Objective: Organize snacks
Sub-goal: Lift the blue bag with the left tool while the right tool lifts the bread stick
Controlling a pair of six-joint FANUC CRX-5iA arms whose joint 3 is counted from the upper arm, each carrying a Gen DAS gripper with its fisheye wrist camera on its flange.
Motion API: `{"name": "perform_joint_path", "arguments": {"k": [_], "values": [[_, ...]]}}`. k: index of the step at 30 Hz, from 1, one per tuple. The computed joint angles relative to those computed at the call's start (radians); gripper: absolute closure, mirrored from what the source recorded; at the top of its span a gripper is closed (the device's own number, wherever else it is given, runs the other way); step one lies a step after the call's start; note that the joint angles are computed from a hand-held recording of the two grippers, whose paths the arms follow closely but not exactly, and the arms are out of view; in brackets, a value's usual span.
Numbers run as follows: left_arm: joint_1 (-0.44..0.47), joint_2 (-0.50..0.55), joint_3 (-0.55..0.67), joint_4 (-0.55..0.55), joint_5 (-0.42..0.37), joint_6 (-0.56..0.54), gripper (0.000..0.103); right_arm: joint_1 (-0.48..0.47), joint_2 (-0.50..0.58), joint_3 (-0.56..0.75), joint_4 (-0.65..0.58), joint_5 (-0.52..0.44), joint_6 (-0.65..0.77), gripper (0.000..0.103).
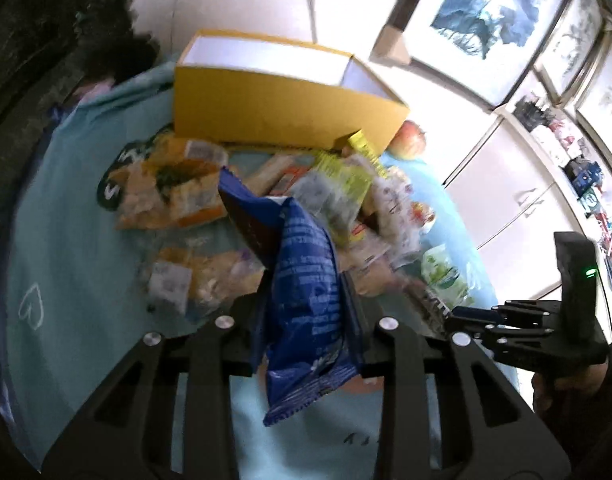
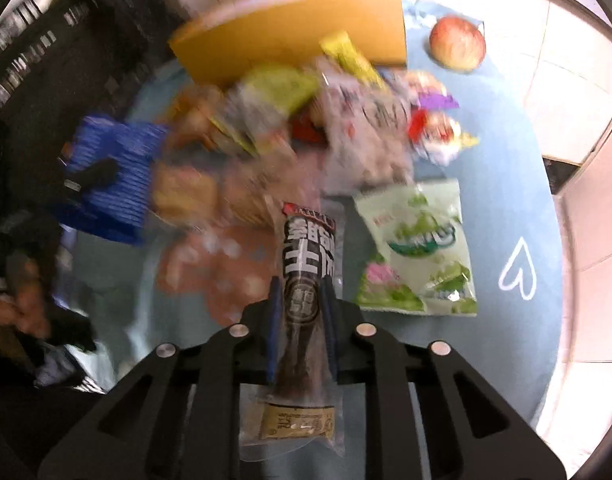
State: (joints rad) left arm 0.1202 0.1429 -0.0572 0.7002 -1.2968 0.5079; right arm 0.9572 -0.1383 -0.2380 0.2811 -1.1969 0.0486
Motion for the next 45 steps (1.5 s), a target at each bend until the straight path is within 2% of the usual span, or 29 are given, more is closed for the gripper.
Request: {"name": "perform_joint_path", "arguments": {"k": [4, 7, 10, 12, 14, 16, 17, 18, 19, 21, 22, 26, 30, 32, 34, 35, 37, 40, 42, 45], "values": [[0.024, 0.002, -0.005, -0.021, -0.028, 0.018, 0.071, -0.002, 0.041, -0.004, -0.006, 0.002, 0.008, 0.065], [0.032, -0.010, -0.015, -0.021, -0.037, -0.008, 0.070, -0.016, 0.053, 0.008, -0.029, -0.001, 0.007, 0.060], [0.035, -0.014, -0.015, -0.029, -0.039, -0.011, 0.070, -0.066, 0.113, 0.097, -0.096, -0.031, 0.077, 0.055], [0.036, -0.018, -0.018, -0.024, -0.040, -0.010, 0.070, -0.076, 0.119, 0.114, -0.092, -0.011, 0.059, 0.055], [0.037, -0.023, -0.021, -0.010, -0.038, -0.019, 0.071, -0.079, 0.146, 0.151, -0.124, -0.050, 0.078, 0.054], [0.040, -0.029, -0.026, -0.004, -0.041, -0.032, 0.071, -0.093, 0.177, 0.184, -0.196, -0.078, 0.087, 0.046], [0.041, -0.032, -0.028, -0.002, -0.043, -0.036, 0.071, -0.077, 0.193, 0.186, -0.175, -0.089, 0.079, 0.044], [0.044, -0.034, -0.031, 0.002, -0.046, -0.042, 0.071, -0.066, 0.209, 0.194, -0.149, -0.107, 0.091, 0.048], [0.046, -0.035, -0.033, 0.004, -0.048, -0.046, 0.071, -0.050, 0.223, 0.196, -0.116, -0.122, 0.104, 0.057], [0.048, -0.037, -0.034, -0.004, -0.046, -0.052, 0.071, -0.042, 0.215, 0.182, -0.100, -0.096, 0.112, 0.070], [0.046, -0.035, -0.030, -0.020, -0.041, -0.050, 0.071, -0.038, 0.206, 0.175, -0.098, -0.081, 0.111, 0.072], [0.032, -0.007, -0.012, -0.124, -0.041, -0.032, 0.071, -0.020, 0.195, 0.166, -0.084, -0.080, 0.117, 0.074], [0.018, 0.002, -0.029, -0.155, -0.052, -0.070, 0.070, 0.000, 0.172, 0.150, -0.101, -0.098, 0.115, 0.072], [0.010, -0.013, -0.047, -0.159, -0.054, -0.109, 0.065, 0.017, 0.178, 0.157, -0.098, -0.114, 0.098, 0.071], [0.005, -0.035, -0.066, -0.160, -0.056, -0.142, 0.047, 0.012, 0.178, 0.157, -0.103, -0.113, 0.095, 0.068], [0.003, -0.045, -0.077, -0.161, -0.051, -0.155, 0.044, 0.016, 0.178, 0.156, -0.103, -0.111, 0.086, 0.068], [-0.003, -0.077, -0.107, -0.172, -0.014, -0.191, 0.028, 0.027, 0.175, 0.152, -0.098, -0.110, 0.067, 0.067], [-0.018, -0.123, -0.161, -0.189, 0.043, -0.245, 0.022, 0.027, 0.173, 0.145, -0.097, -0.105, 0.068, 0.066], [-0.031, -0.161, -0.209, -0.201, 0.113, -0.297, 0.021, 0.017, 0.176, 0.145, -0.099, -0.100, 0.075, 0.066], [-0.052, -0.231, -0.306, -0.225, 0.263, -0.418, 0.033, 0.019, 0.181, 0.152, -0.101, -0.105, 0.076, 0.065]]}}
